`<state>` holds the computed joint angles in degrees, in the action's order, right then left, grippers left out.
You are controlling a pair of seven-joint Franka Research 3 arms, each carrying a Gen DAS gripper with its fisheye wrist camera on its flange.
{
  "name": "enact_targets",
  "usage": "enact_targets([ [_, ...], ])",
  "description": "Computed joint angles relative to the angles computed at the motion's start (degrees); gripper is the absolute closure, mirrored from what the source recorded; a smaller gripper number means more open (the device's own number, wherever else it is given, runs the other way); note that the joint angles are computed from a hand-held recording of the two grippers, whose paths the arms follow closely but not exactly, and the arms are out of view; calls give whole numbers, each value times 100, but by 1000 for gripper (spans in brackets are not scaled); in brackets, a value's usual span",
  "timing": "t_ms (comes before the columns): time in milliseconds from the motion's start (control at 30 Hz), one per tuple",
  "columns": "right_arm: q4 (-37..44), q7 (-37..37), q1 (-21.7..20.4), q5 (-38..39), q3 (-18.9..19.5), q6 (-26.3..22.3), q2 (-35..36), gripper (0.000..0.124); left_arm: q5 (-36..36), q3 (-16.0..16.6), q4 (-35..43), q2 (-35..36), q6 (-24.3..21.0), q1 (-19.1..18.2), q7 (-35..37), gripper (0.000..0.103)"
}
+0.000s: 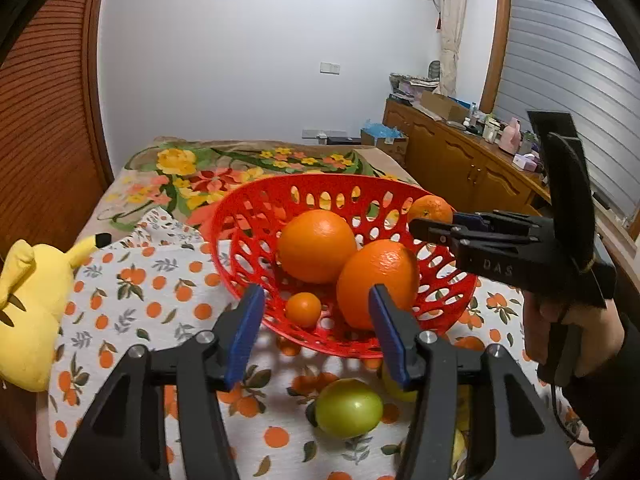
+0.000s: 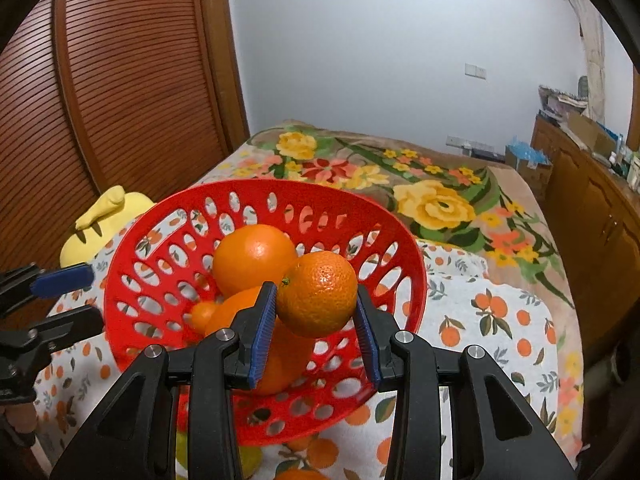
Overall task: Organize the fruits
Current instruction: 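Lower the mandarin into the red basket and open the right gripper, then withdraw both grippers from the basket toward the remaining fruit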
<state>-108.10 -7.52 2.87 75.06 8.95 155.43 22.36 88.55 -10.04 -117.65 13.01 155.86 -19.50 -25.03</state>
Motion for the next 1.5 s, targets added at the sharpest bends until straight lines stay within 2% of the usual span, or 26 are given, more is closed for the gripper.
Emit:
enact_targets([
  [333,132,24,55,-123,86,191,91,85,686,-96,-335,-354,-259,34,-638,41],
  [467,105,-1,41,-130,101,171,81,84,581,-171,-392,-425,-358,65,-519,41],
  [533,62,-148,7,22,137,169,39,70,603,-199,-417,-455,-411,57,-520,41],
  [733,-179,-540,-54,395,64,-48,-216,70,738,-267,-470,-492,-594,4,-638,41],
  [867,-463,-895,-67,740,-78,-246,-469,70,695,-321,-473,-470,-711,-67,-482,39],
  [1100,-1111,-1419,-112,1254,-448,-715,-961,69,661,-342,-419,-322,-511,-142,-453,37],
  [1333,-1760,-1805,-179,1505,-799,-1120,-1362,66,560,-361,-320,-137,-492,-321,-403,37],
  [1500,-2078,-1922,-242,1536,-964,-1239,-1503,65,588,-375,-273,-28,-410,-441,-460,37],
])
